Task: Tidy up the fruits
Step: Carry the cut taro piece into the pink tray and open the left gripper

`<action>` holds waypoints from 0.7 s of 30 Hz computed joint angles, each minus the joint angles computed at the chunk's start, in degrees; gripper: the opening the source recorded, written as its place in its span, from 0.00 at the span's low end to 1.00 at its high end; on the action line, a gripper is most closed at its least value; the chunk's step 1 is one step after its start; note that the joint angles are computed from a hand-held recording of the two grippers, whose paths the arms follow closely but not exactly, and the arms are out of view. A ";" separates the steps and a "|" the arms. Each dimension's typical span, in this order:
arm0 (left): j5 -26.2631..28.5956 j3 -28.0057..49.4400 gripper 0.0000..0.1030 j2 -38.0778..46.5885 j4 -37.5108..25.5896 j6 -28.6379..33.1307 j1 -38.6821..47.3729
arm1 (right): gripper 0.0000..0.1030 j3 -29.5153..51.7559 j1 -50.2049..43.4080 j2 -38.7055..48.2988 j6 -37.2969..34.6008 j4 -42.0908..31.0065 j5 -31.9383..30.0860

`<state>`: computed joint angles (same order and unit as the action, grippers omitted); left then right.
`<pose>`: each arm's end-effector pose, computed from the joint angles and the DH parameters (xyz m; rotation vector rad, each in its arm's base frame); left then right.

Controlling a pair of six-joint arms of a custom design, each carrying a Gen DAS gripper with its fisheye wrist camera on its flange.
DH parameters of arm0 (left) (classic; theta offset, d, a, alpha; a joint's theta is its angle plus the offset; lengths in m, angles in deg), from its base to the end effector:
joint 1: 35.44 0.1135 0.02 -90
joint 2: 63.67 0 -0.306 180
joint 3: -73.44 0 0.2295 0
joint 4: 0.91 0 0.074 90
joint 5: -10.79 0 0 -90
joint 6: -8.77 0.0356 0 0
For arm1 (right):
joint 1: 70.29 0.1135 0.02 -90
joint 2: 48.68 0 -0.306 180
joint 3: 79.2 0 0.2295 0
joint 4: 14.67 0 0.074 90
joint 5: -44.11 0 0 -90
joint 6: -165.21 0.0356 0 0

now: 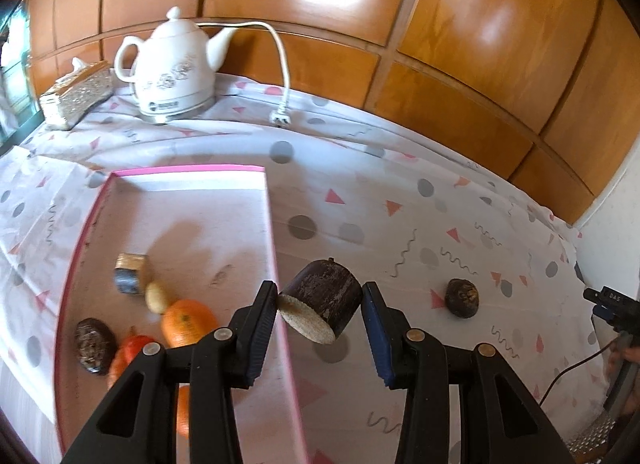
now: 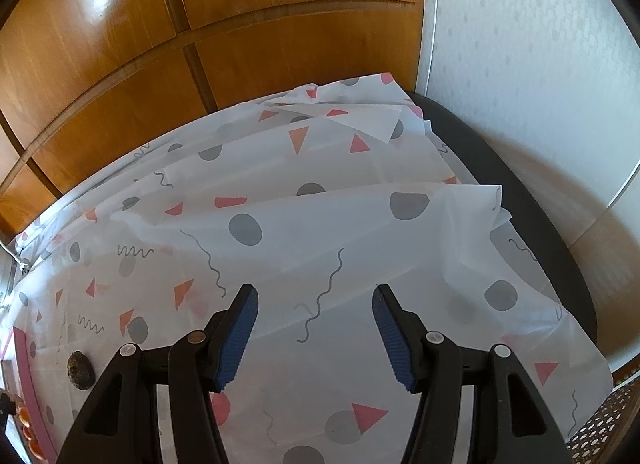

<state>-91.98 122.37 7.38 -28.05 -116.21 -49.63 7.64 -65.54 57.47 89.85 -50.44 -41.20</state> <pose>0.1999 -0.0424 0.2341 -0.5320 2.3466 -0.1267 0.3833 0.0289 0.2418 0.2503 2.5152 0.0319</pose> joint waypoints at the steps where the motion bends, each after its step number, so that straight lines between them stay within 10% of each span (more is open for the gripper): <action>1: -0.05 -0.44 0.42 -0.94 -0.43 0.01 0.48 | 0.59 -0.04 0.01 -0.07 0.08 0.09 0.19; 11: 0.04 -4.19 0.42 -8.81 -3.57 1.31 7.05 | 0.59 -0.89 -0.50 -0.97 1.39 1.36 1.50; 21: 20.63 -8.29 0.42 -13.72 -4.13 14.38 41.19 | 0.59 -0.95 -0.08 -0.86 0.60 1.57 2.35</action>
